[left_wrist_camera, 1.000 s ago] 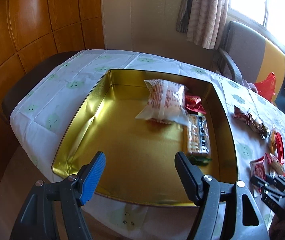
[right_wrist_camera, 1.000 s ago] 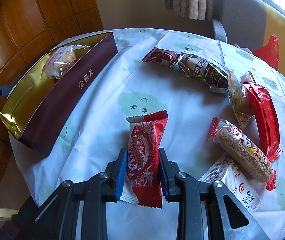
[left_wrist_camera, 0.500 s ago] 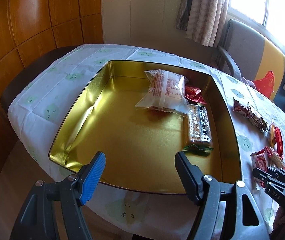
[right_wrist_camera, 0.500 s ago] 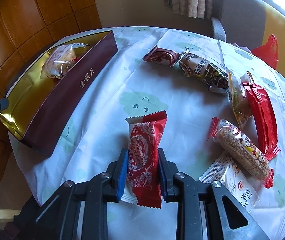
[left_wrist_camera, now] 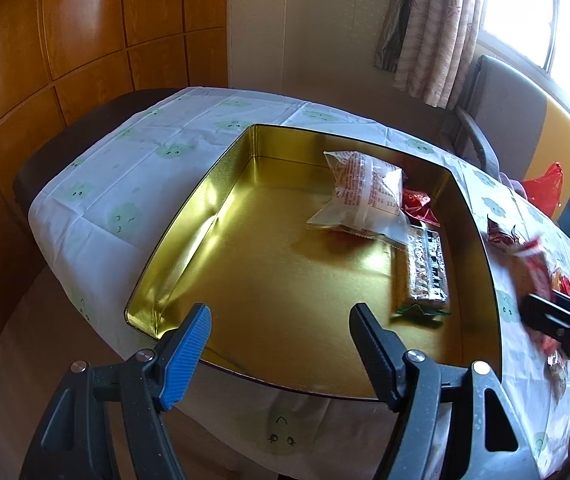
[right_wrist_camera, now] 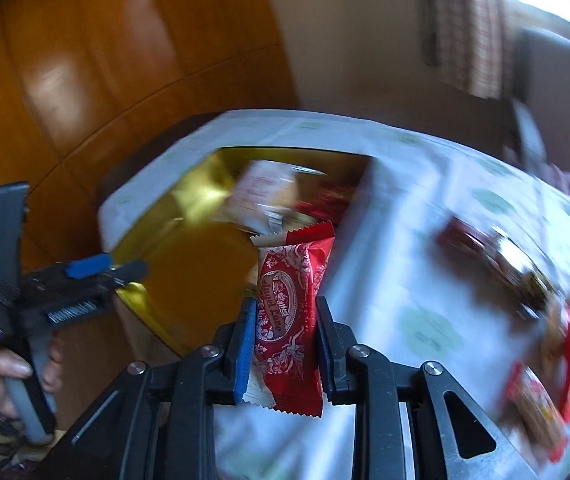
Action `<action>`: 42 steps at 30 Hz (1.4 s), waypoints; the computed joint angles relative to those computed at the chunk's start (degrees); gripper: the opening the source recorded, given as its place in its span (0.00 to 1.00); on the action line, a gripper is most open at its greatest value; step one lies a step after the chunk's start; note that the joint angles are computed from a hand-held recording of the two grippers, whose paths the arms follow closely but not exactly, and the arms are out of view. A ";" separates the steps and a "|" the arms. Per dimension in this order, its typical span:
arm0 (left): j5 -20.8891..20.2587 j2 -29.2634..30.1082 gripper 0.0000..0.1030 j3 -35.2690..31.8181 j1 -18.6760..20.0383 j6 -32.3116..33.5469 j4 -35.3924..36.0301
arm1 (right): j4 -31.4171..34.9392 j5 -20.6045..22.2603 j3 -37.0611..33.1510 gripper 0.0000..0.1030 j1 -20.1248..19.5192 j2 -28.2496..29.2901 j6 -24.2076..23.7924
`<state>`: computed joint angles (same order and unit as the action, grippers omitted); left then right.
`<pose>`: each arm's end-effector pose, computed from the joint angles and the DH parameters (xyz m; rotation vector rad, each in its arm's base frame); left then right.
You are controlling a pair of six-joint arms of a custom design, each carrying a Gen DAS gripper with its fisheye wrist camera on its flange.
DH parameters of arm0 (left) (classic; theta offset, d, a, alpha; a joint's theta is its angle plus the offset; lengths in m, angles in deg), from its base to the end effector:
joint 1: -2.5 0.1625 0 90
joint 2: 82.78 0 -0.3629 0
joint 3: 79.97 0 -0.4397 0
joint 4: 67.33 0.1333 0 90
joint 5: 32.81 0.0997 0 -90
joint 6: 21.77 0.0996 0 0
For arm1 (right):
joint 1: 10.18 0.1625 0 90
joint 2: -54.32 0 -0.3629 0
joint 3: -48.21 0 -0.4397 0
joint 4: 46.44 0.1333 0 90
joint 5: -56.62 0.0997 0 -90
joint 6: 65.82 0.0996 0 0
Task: Organize snacks
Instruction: 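Grasp the red-and-white candy bar and drop it into the gold tray with the right tool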
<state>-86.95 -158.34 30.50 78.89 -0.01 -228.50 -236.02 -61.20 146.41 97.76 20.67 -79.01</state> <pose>0.0500 -0.6080 0.2562 0.4838 2.3489 -0.7241 0.2746 -0.5662 -0.0483 0.4950 -2.5240 0.8349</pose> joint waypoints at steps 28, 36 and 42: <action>-0.95 -1.29 0.71 3.43 -2.14 5.47 -2.52 | -8.90 -6.14 3.15 0.66 -0.14 0.11 4.77; -1.68 -1.96 0.71 5.28 -3.45 6.20 -1.28 | -11.47 -9.99 9.83 0.70 -1.62 -3.71 9.26; -2.11 -2.43 0.71 6.79 -4.65 7.53 -0.84 | -13.10 -13.15 12.75 0.72 -1.94 -4.44 10.59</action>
<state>-89.07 -160.77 37.29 74.24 7.52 -229.34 -249.12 -74.35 159.16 95.82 16.23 -68.41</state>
